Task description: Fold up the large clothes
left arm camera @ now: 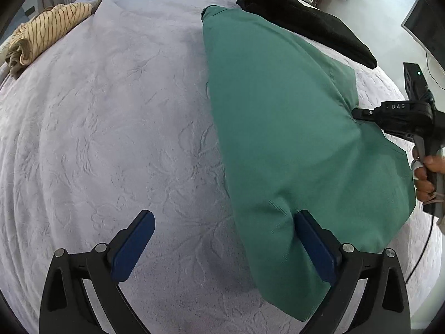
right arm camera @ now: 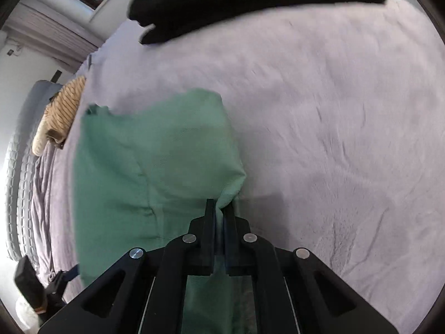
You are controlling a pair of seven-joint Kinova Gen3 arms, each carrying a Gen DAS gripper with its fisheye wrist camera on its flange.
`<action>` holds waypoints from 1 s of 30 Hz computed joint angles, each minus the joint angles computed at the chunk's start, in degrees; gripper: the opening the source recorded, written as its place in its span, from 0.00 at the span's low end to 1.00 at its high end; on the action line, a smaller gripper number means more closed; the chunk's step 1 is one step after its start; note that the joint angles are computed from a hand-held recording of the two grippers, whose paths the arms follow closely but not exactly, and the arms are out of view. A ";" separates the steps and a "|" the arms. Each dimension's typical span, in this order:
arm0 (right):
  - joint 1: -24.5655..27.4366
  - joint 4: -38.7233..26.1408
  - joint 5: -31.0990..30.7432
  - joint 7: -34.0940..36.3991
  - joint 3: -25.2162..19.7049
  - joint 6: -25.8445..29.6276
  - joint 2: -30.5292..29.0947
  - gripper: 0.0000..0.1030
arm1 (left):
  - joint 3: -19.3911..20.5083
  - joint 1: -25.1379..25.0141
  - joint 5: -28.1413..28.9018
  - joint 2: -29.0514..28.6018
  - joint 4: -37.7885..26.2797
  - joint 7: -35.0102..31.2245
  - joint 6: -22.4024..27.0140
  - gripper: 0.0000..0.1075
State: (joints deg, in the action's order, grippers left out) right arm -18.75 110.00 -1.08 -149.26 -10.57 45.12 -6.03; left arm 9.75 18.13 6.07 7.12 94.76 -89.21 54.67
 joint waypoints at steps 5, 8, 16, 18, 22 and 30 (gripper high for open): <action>0.93 -0.60 1.80 -8.03 -2.07 2.77 -4.07 0.11 | -0.39 -0.30 -0.87 -0.51 -2.82 0.64 3.40 0.94; 0.74 -2.35 5.25 -13.15 -6.71 5.20 -8.87 0.13 | -0.63 -1.50 1.15 -2.17 -3.53 -1.49 3.85 0.94; -5.70 -3.78 2.55 -14.57 -13.07 8.16 -5.55 0.13 | -0.19 0.21 -0.77 -1.89 -0.83 -1.08 5.38 0.94; -7.03 1.14 1.42 -18.23 -13.02 6.24 -6.08 0.06 | -0.75 -1.04 1.96 -2.29 1.33 -2.30 4.05 0.95; -7.75 10.34 -2.20 -21.56 -11.41 -2.55 -10.39 0.00 | -0.79 -1.36 3.07 -1.96 1.99 -2.15 3.70 0.96; -6.51 8.64 -5.44 -23.35 -12.79 3.80 -14.70 0.01 | 0.74 2.30 -4.70 -0.95 -1.42 7.02 7.80 0.96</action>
State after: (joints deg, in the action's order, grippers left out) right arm -25.26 118.65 -6.53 -172.61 -23.37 48.92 -20.73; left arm 10.49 20.42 1.38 6.17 93.34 -82.20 62.47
